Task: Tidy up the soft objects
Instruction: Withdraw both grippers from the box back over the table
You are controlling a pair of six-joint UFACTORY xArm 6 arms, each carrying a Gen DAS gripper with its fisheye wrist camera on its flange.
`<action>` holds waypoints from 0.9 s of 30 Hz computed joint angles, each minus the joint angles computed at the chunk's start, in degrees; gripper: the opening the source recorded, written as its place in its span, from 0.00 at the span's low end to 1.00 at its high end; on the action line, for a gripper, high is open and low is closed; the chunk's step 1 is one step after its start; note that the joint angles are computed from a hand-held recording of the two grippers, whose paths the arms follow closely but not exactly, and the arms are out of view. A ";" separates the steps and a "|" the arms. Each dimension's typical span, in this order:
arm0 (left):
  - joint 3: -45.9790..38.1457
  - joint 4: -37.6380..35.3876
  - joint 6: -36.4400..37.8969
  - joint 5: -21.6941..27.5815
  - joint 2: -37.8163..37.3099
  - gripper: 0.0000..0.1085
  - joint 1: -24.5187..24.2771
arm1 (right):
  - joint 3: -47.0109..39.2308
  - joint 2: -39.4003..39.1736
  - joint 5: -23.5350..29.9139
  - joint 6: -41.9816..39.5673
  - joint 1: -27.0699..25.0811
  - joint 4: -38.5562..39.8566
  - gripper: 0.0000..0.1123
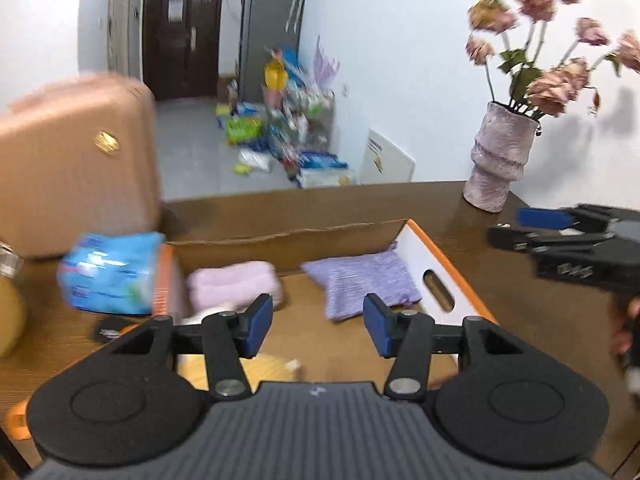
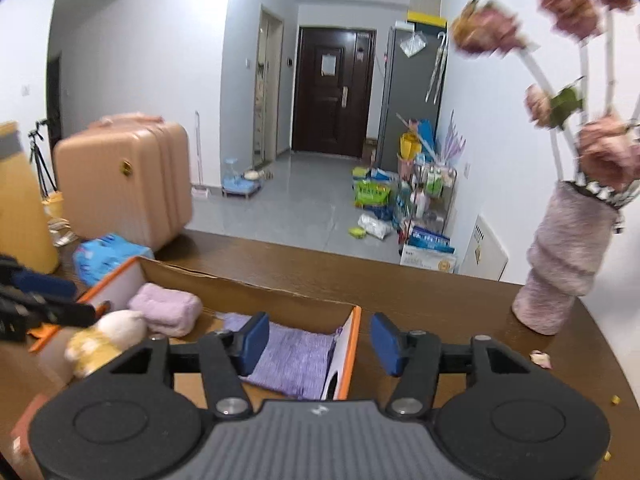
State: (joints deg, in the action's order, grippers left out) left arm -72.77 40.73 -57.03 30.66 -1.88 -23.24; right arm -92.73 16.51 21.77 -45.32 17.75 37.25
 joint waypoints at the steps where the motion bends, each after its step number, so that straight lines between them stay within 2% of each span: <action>1: 2.66 3.43 -2.46 1.29 -3.26 0.52 -1.03 | 3.62 -3.32 -0.50 -2.90 -0.21 3.33 0.52; 2: 5.59 7.20 -5.20 2.63 -6.64 0.55 -2.04 | 7.17 -6.49 -1.07 -6.11 -0.40 7.20 0.52; 3: 9.37 12.92 -10.04 4.86 -10.82 0.62 -3.90 | 11.52 -10.30 -1.98 -9.92 -0.50 11.96 0.55; 4: 12.21 17.47 -13.88 6.78 -13.73 0.66 -5.78 | 15.80 -13.98 -2.75 -14.83 -0.71 17.53 0.61; 7: 21.54 27.92 -25.44 15.97 -22.84 0.69 -14.35 | 27.01 -23.99 -4.04 -29.09 -0.39 33.39 0.66; 9: 27.06 31.63 -32.61 22.04 -27.77 0.73 -20.93 | 35.06 -31.21 -4.20 -38.28 0.01 42.47 0.66; 11: 31.31 34.44 -39.80 29.35 -31.13 0.77 -28.33 | 42.23 -37.77 -4.19 -47.50 0.74 50.89 0.73; 12: 33.10 35.05 -42.52 33.00 -32.35 0.77 -32.02 | 45.98 -41.18 -3.17 -52.96 0.78 55.64 0.78; 14: 35.41 34.42 -47.19 41.69 -33.37 0.78 -40.38 | 52.83 -47.10 -1.88 -60.13 1.21 63.33 0.78; 18: 37.18 31.57 -56.17 56.19 -30.64 0.84 -53.63 | 65.30 -57.46 -2.50 -55.06 3.61 61.91 0.78; 20: 38.18 29.90 -59.32 60.75 -28.56 0.84 -58.51 | 72.12 -64.35 -4.22 -51.54 5.74 61.90 0.79; 23: 39.22 26.57 -63.11 63.68 -26.86 0.84 -63.72 | 81.34 -74.71 -4.44 -50.40 7.04 63.47 0.81; 25: 39.60 24.80 -66.31 65.29 -26.58 0.84 -66.59 | 85.00 -80.31 -11.25 -50.74 11.98 66.22 0.81; 27: 40.48 24.55 -68.89 65.67 -27.05 0.85 -68.21 | 87.19 -84.17 -13.65 -50.09 14.15 65.95 0.81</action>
State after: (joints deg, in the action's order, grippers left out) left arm -32.29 65.28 -125.93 96.33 -28.93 -91.46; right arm -5.54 -67.66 8.12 -95.42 31.90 103.20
